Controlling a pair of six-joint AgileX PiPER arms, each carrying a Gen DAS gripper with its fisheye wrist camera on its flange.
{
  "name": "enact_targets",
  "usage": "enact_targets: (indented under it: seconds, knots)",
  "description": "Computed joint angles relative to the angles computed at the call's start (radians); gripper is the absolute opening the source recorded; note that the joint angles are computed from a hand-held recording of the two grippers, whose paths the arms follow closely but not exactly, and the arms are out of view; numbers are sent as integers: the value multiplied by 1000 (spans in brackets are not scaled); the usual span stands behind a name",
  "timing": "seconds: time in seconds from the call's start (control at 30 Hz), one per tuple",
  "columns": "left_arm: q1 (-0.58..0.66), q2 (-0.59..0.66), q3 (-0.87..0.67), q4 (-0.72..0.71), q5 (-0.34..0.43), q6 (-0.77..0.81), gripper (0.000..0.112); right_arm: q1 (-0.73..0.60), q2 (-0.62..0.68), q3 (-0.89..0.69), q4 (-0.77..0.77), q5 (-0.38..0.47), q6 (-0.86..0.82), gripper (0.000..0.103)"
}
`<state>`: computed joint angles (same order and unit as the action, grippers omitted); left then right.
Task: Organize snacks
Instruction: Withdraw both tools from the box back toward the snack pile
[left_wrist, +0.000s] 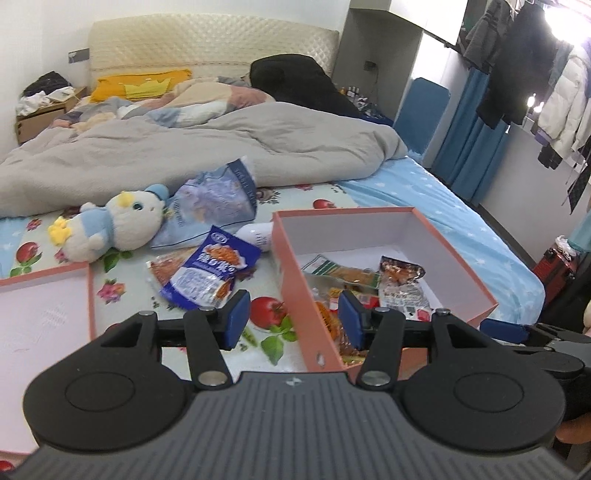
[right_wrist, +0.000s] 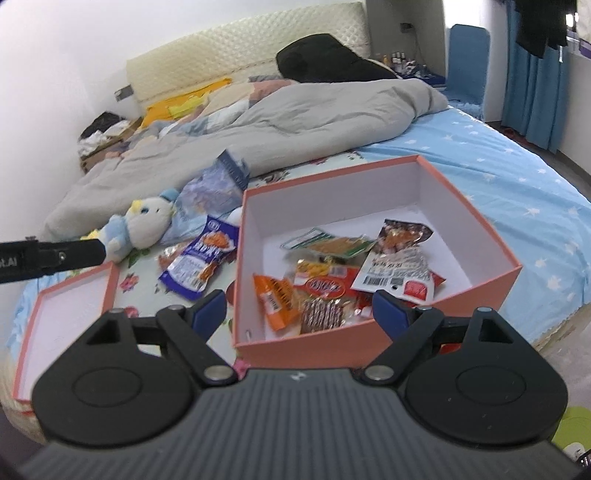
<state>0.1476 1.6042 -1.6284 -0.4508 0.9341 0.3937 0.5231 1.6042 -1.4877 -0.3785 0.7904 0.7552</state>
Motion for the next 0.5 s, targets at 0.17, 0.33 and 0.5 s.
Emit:
enact_targets:
  seconds: [0.17, 0.33, 0.5]
  knots:
    - [33, -45, 64, -13, -18, 22, 59, 42, 11, -9, -39, 27, 38, 87]
    - [55, -64, 104, -15, -43, 34, 59, 86, 24, 0, -118, 21, 82, 87]
    - [89, -74, 136, -23, -45, 46, 59, 103, 24, 19, -94, -12, 62, 87]
